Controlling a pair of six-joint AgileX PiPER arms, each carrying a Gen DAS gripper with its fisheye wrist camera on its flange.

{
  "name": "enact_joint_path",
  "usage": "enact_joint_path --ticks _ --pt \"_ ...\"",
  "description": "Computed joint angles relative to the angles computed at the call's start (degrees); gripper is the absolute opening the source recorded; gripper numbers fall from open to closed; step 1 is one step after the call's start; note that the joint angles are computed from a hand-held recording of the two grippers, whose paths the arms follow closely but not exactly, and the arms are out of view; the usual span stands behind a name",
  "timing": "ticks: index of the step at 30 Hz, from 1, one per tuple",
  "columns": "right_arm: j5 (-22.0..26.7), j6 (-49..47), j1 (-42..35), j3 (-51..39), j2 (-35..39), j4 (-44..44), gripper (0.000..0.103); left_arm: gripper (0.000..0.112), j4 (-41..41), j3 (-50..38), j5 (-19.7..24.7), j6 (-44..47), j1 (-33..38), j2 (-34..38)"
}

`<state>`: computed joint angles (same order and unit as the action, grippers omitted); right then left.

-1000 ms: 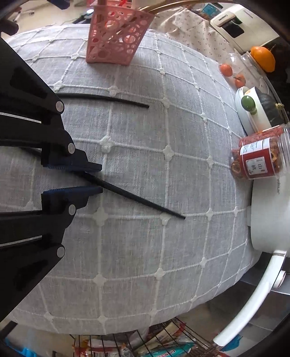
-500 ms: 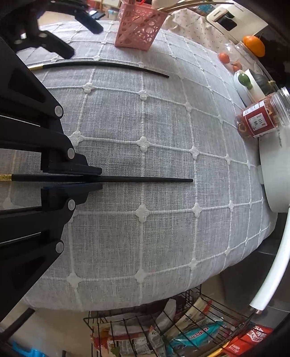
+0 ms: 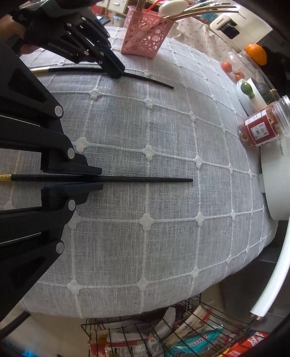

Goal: Organize utensils
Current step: 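Grasp the other black chopstick with the left tool while the right tool lifts its chopstick, then lower both black chopsticks into the pink holder and open both tools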

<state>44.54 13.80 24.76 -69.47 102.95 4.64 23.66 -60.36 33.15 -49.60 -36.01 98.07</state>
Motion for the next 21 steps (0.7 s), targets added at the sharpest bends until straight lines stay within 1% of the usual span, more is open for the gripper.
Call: enact_joint_path --ticks 3,5,9,14,17,19,21 --pt "0.41 2.62 1.63 -0.37 0.06 -2.94 0.006 0.006 -3.51 2.67 -1.13 3.65 -0.57 -3.62" --pt "-0.13 1.81 2.27 0.46 -1.15 -2.06 0.006 0.006 -4.63 4.42 -1.84 5.25 -1.52 -6.63" --pt "-1.11 5.21 4.21 2.76 -6.77 -4.02 0.006 0.006 -6.95 8.01 -2.44 8.29 -3.75 -14.18" --pt "-1.87 12.11 7.92 4.85 -14.34 -7.66 0.006 0.006 -6.63 12.33 -1.72 9.34 -6.31 -25.74" --pt "-1.13 19.12 12.02 5.54 -17.55 -13.85 0.006 0.006 -4.87 13.94 -0.57 7.57 -7.66 -32.09" --pt "-1.23 23.11 14.58 5.65 -19.36 -16.9 0.006 0.006 -4.11 14.76 -0.11 6.93 -7.64 -36.12" --pt "-2.24 25.06 15.81 5.98 -21.31 -17.48 0.006 0.006 -4.1 15.05 0.23 7.12 -6.89 -39.71"
